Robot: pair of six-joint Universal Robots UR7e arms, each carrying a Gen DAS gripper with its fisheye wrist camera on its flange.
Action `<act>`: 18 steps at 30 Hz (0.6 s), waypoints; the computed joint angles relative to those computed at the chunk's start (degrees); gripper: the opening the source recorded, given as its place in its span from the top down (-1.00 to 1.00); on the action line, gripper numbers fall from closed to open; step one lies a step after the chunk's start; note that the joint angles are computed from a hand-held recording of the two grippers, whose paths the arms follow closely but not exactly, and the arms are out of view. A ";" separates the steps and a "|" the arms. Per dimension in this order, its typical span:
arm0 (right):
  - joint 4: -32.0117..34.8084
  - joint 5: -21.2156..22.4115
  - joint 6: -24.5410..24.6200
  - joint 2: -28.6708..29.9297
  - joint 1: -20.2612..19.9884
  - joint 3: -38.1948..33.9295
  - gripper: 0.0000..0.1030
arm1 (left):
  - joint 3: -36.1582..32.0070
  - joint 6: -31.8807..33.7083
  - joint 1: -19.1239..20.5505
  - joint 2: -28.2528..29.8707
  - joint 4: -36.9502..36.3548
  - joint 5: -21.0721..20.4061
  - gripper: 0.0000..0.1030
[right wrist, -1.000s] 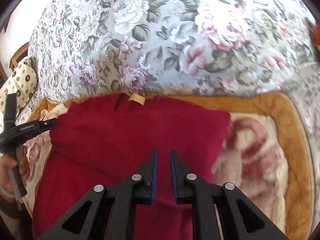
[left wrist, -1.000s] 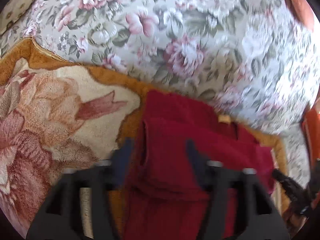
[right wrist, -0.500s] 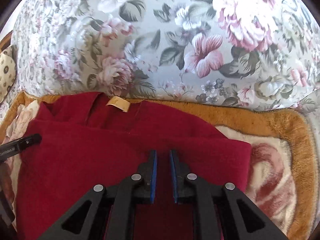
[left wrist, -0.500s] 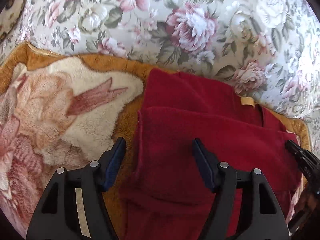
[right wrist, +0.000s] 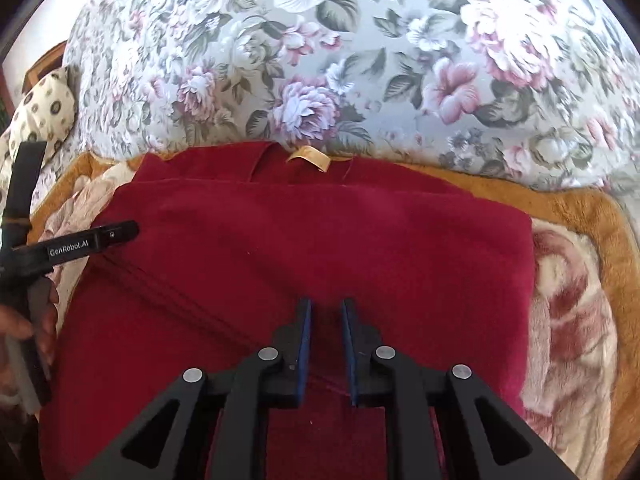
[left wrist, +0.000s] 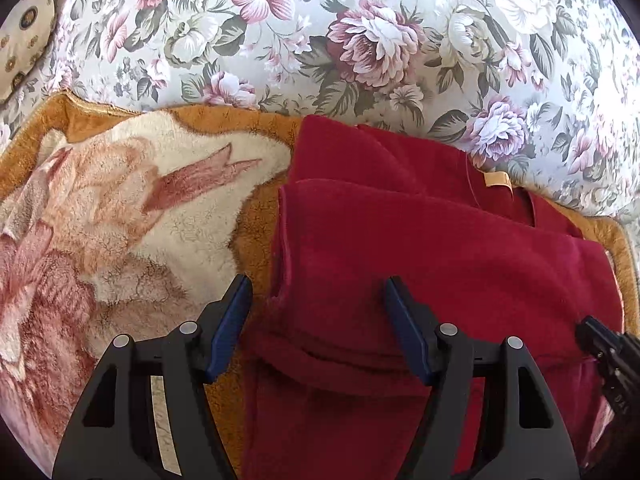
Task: Fold small clothes
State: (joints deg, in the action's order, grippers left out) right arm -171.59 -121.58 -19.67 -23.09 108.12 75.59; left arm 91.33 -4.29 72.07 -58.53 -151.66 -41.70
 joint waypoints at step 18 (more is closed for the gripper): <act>-6.02 -5.80 6.20 -7.49 0.44 11.21 0.69 | 8.31 -2.29 -3.96 -7.63 1.80 2.94 -0.33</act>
